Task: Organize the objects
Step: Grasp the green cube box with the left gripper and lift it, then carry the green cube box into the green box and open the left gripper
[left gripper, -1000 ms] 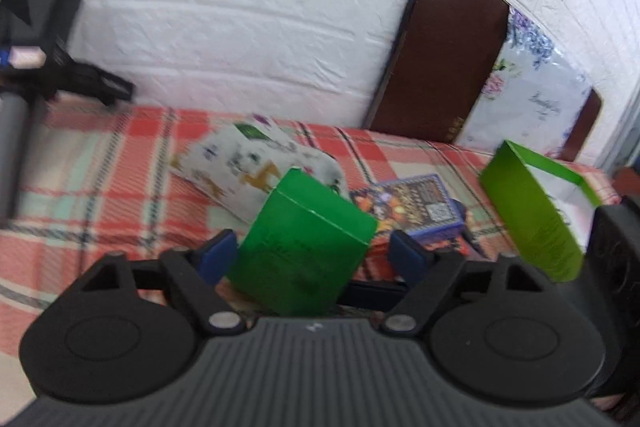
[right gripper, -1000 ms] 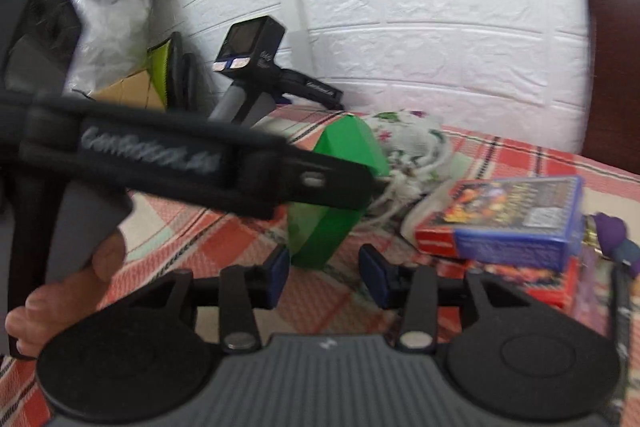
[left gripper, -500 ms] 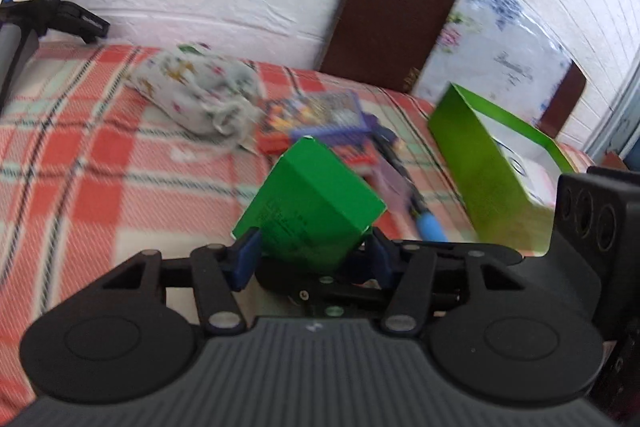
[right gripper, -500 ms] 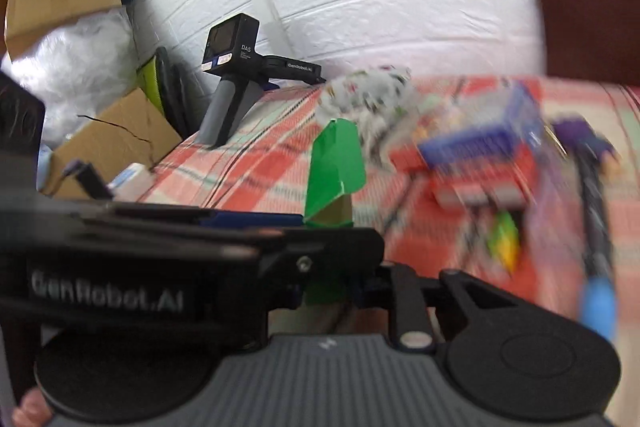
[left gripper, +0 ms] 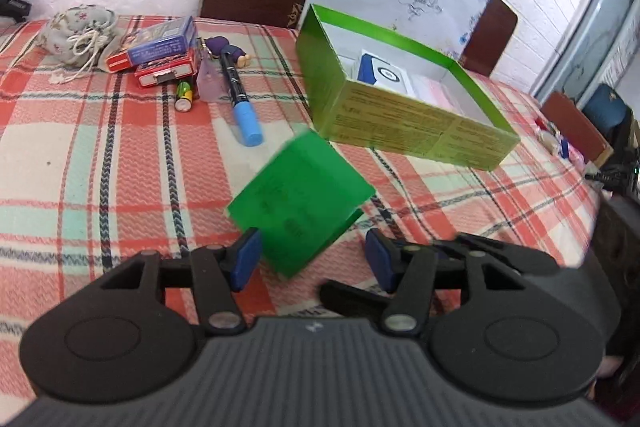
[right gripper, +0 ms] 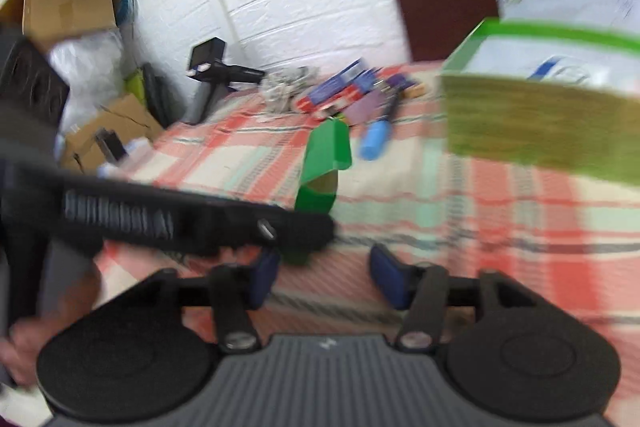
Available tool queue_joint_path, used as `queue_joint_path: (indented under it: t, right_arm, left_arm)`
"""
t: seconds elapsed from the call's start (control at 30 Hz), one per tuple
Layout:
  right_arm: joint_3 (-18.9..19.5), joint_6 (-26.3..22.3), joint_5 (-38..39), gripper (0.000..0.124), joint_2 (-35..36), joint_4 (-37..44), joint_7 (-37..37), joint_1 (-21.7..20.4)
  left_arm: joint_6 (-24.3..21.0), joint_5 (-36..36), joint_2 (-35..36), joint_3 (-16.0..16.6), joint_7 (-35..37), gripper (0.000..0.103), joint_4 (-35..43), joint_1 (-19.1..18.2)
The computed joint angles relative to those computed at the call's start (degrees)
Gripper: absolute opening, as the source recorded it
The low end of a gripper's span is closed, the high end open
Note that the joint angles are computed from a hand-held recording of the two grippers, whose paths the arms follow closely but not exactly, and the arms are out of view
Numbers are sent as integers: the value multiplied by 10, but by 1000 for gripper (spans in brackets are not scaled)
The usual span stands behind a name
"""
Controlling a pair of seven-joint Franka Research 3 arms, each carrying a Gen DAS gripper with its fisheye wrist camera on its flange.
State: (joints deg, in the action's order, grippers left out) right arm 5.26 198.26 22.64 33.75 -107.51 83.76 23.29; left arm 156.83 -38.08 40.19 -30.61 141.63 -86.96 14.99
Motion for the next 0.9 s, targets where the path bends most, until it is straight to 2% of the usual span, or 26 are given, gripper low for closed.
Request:
queue_joint_path:
  t: [0.03, 0.07, 0.17, 0.2, 0.37, 0.43, 0.47, 0.53, 0.57, 0.6, 0.63, 0.7, 0.77, 0.83, 0.9]
  right_arm:
    - [-37, 1, 21, 59, -7, -10, -12, 35]
    - [-54, 4, 34, 59, -14, -21, -19, 52]
    - [-49, 22, 34, 68, -25, -41, -36, 45]
    - [-55, 27, 37, 78, -24, -40, -46, 50]
    - [-48, 13, 11, 84, -6, 2, -94, 33]
    - [-66, -17, 9, 87, 10, 35, -118, 45]
    - [-54, -30, -6, 87, 17, 47, -125, 31]
    - [-56, -61, -17, 87, 36, 81, -132, 29]
    - [-65, -80, -19, 86, 47, 99, -132, 36]
    - [-74, -105, -22, 77, 58, 118, -129, 42]
    - [-91, -118, -22, 75, 70, 132, -119, 55]
    - [-110, -97, -22, 67, 75, 130, -102, 73]
    - [-144, -76, -9, 66, 69, 113, -85, 105]
    - [-186, -17, 15, 66, 66, 87, -85, 146]
    - [-250, 37, 70, 66, 75, 77, -112, 208]
  left_arm:
    - [3, -4, -3, 0, -7, 59, -4, 1]
    - [8, -10, -7, -1, -12, 59, -10, 3]
    - [21, -27, -21, -6, -26, 60, -31, 9]
    - [16, -25, -23, 0, -39, 60, -30, 5]
    - [-3, 7, -13, 38, -125, 59, -2, -28]
    - [-14, 21, -6, 46, -154, 59, 12, -36]
    - [-24, 30, 0, 51, -171, 59, 23, -41]
    - [-35, 57, 9, 66, -204, 58, 42, -58]
    - [-36, 78, 14, 79, -225, 56, 50, -72]
    - [-38, 98, 20, 89, -243, 47, 59, -83]
    - [-25, 99, 24, 80, -240, 46, 56, -77]
    - [-13, 100, 26, 60, -234, 43, 51, -64]
    - [-2, 103, 16, 48, -230, 34, 38, -56]
    - [25, 94, 3, 14, -190, 30, 19, -35]
    - [56, 81, 3, -28, -136, 30, 16, -17]
